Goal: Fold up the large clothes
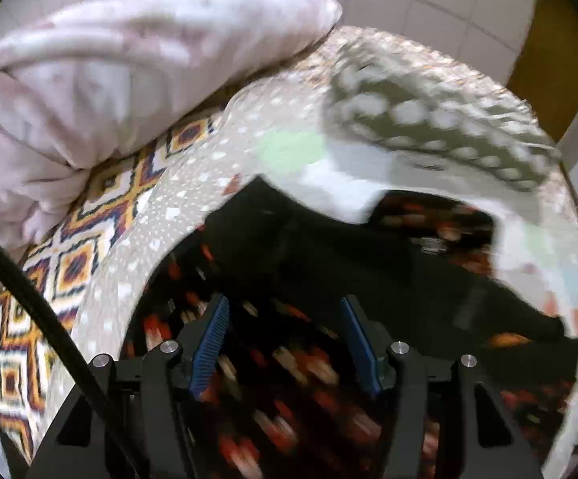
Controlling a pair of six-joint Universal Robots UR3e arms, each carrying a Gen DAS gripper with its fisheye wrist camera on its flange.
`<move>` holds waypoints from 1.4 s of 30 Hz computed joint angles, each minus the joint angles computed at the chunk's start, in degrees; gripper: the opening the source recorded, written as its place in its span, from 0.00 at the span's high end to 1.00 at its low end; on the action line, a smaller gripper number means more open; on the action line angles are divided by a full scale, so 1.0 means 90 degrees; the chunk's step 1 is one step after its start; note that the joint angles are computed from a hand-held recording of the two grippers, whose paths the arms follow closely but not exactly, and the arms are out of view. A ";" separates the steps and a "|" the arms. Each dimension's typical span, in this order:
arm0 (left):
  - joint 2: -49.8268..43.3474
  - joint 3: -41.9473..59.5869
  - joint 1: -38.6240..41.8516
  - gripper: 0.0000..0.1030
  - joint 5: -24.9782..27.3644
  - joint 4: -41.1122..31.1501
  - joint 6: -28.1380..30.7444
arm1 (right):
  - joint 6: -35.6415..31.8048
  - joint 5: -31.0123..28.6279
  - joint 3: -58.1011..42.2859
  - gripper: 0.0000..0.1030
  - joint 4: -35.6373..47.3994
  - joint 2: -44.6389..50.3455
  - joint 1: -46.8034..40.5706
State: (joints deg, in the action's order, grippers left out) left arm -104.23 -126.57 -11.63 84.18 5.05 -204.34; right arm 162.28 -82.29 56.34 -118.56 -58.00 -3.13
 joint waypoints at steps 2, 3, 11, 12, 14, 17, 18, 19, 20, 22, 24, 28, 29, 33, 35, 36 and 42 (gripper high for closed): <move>0.0022 0.0000 -0.0094 0.16 0.0154 -0.0017 -0.0039 | -0.0442 0.0170 0.1219 0.36 -0.0295 -0.1068 -0.0547; 0.0021 0.0023 -0.0157 0.16 0.0264 -0.0043 -0.0062 | -0.0616 0.0213 0.1716 0.35 -0.0425 -0.1497 -0.0809; 0.0043 0.0367 -0.0786 0.13 0.1441 -0.0396 -0.0197 | -0.2601 0.1091 0.4935 0.34 -0.0875 -0.4347 -0.4266; 0.0075 0.0480 -0.0892 0.14 0.1631 -0.0592 -0.0237 | -0.2797 0.1349 0.5028 0.34 -0.0643 -0.4493 -0.4704; 0.0254 0.0750 -0.1200 0.28 0.1956 -0.1165 -0.0372 | -0.3321 0.1865 0.5092 0.34 -0.0043 -0.4638 -0.5728; 0.0552 0.1075 -0.1681 0.31 0.2105 -0.1582 -0.0351 | -0.3960 0.2276 0.5064 0.34 0.0462 -0.4536 -0.6676; 0.0525 0.1422 -0.1971 0.31 0.2319 -0.1855 -0.0295 | -0.4103 0.2417 0.5039 0.34 0.0577 -0.4459 -0.6918; 0.0445 0.1754 -0.2150 0.31 0.2421 -0.2114 -0.0221 | -0.4190 0.2545 0.5043 0.33 0.0682 -0.4417 -0.7089; 0.0305 0.2178 -0.2317 0.31 0.2467 -0.2419 -0.0127 | -0.4315 0.2798 0.4898 0.32 0.0975 -0.4246 -0.7364; -0.0144 0.3116 -0.2558 0.31 0.2508 -0.3021 -0.0011 | -0.4393 0.3115 0.4763 0.29 0.1295 -0.4009 -0.7637; -0.0795 0.4240 -0.2753 0.31 0.2463 -0.3715 0.0200 | -0.4451 0.3372 0.4704 0.29 0.1534 -0.3781 -0.7860; -0.2255 0.6393 -0.3023 0.31 0.2644 -0.4850 0.0477 | -0.4734 0.3540 0.4810 0.28 0.1680 -0.3453 -0.7959; -0.2606 0.6926 -0.2969 0.31 0.2526 -0.5215 0.0462 | -0.4783 0.3569 0.4840 0.28 0.1696 -0.3384 -0.7977; -0.4174 0.9272 -0.2879 0.30 0.2613 -0.6924 0.0210 | -0.4612 0.3673 0.4946 0.28 0.1524 -0.2976 -0.7947; -0.4662 1.0055 -0.3029 0.25 0.2992 -0.7285 0.0243 | -0.4495 0.3702 0.4898 0.27 0.1520 -0.2727 -0.7899; -0.4799 1.0317 -0.3080 0.25 0.3122 -0.7443 0.0227 | -0.4460 0.3699 0.4890 0.27 0.1488 -0.2644 -0.7881; -0.3618 0.8656 -0.2954 0.28 0.2635 -0.6561 0.0242 | -0.4198 0.3997 0.4908 0.25 0.1526 -0.2379 -0.7778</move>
State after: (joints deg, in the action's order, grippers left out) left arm -136.80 -48.66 -38.22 107.89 -54.00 -202.16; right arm 124.50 -46.32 100.51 -104.82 -79.41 -73.14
